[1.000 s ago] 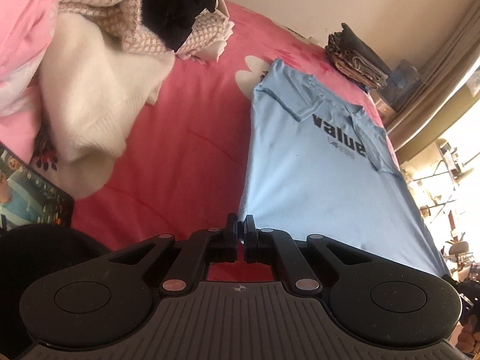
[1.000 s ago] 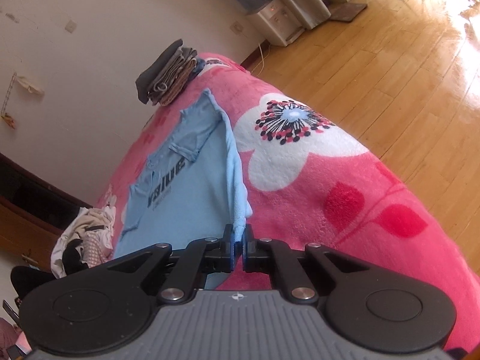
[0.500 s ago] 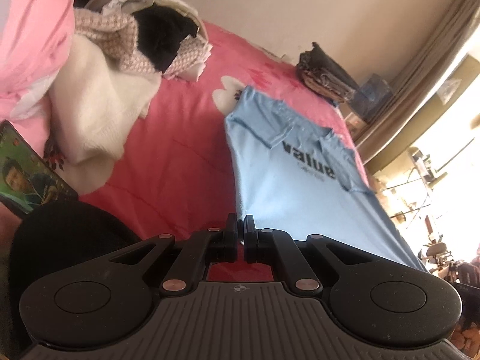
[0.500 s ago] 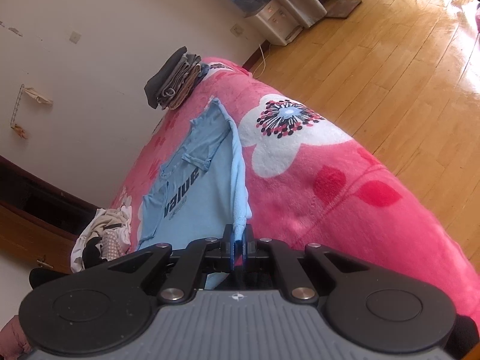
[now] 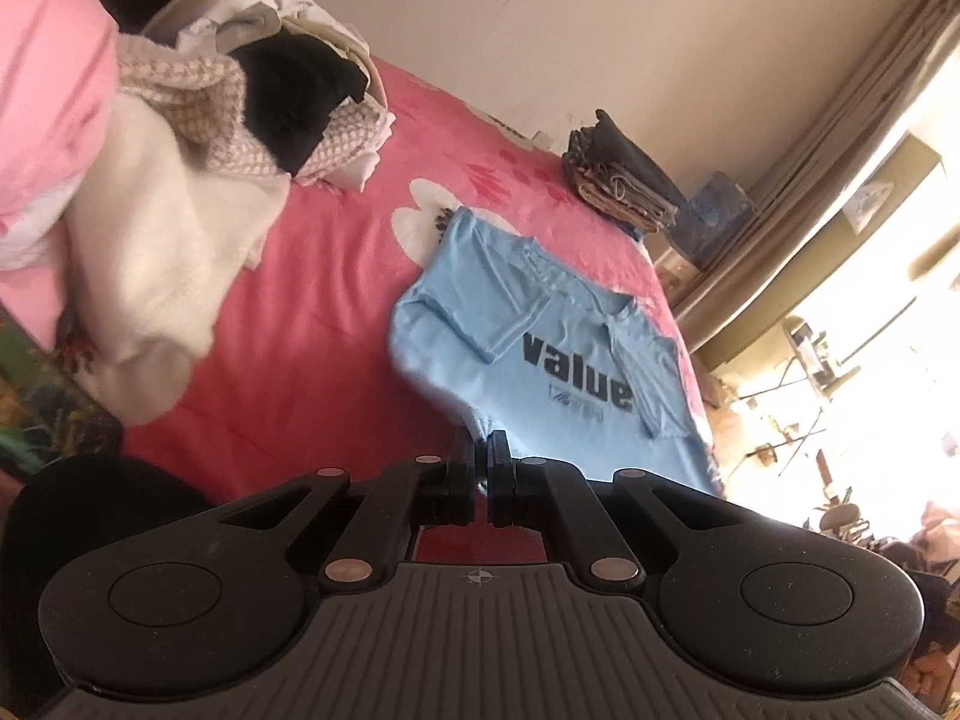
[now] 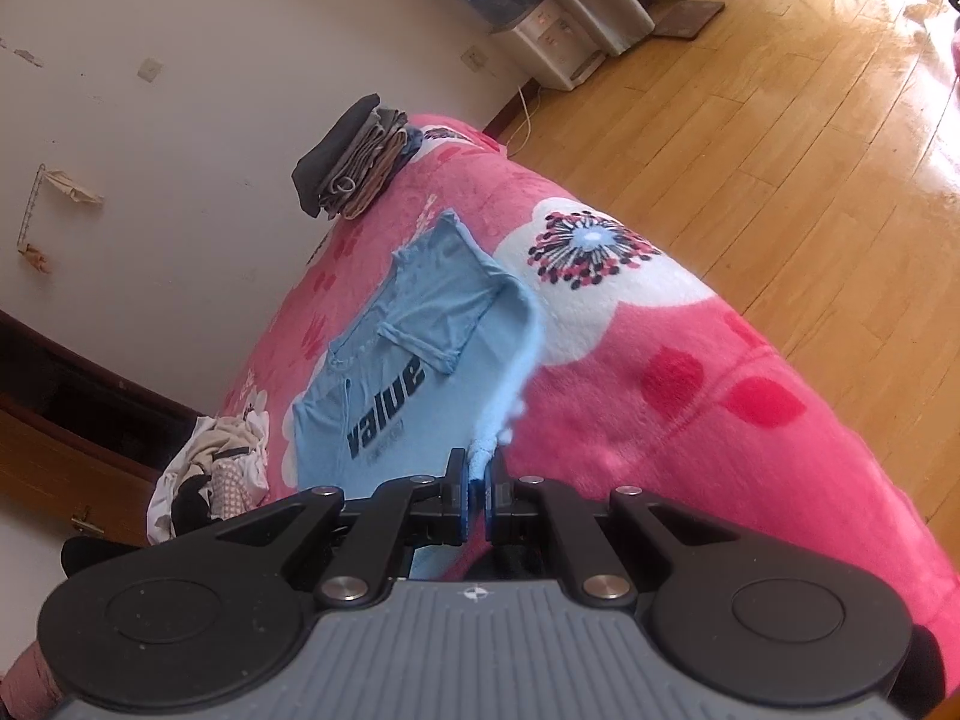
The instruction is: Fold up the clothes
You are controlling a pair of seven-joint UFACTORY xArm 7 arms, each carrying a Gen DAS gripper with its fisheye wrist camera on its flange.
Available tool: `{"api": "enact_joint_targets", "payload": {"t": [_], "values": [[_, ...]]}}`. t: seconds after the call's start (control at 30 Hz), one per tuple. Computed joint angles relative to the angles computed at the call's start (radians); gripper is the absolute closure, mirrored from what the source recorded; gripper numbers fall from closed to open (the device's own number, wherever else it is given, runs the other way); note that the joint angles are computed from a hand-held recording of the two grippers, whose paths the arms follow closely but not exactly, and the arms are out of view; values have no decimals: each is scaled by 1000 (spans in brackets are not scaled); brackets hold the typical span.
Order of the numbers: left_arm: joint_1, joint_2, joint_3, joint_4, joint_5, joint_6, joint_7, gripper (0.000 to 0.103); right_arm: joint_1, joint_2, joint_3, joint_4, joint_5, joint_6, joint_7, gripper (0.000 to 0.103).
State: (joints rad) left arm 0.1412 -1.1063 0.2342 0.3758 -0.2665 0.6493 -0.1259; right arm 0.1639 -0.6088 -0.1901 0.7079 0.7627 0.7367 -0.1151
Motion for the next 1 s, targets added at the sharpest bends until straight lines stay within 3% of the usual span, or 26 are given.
{"api": "enact_joint_targets", "payload": {"t": [0.17, 0.33, 0.47, 0.6, 0.7, 0.8, 1.0], "values": [[-92, 216, 59, 83, -54, -140, 52, 102, 34, 130, 16, 95, 45, -41, -16, 98], [-220, 479, 146, 226, -176, -266, 142, 102, 37, 302, 44, 234, 117, -82, -41, 98], [-342, 700, 231, 366, -339, -331, 266, 102, 11, 480, 85, 385, 174, -95, -59, 98], [-435, 917, 313, 530, -565, -331, 435, 102, -26, 662, 140, 548, 198, -113, -65, 98], [-437, 1076, 327, 664, -735, -299, 557, 102, -56, 797, 181, 681, 197, -123, -50, 98], [-384, 1218, 300, 796, -850, -260, 618, 102, -83, 928, 221, 828, 180, -126, -27, 98], [-258, 1449, 219, 1026, -915, -208, 625, 102, -113, 1189, 285, 1150, 82, -106, 63, 98]]}}
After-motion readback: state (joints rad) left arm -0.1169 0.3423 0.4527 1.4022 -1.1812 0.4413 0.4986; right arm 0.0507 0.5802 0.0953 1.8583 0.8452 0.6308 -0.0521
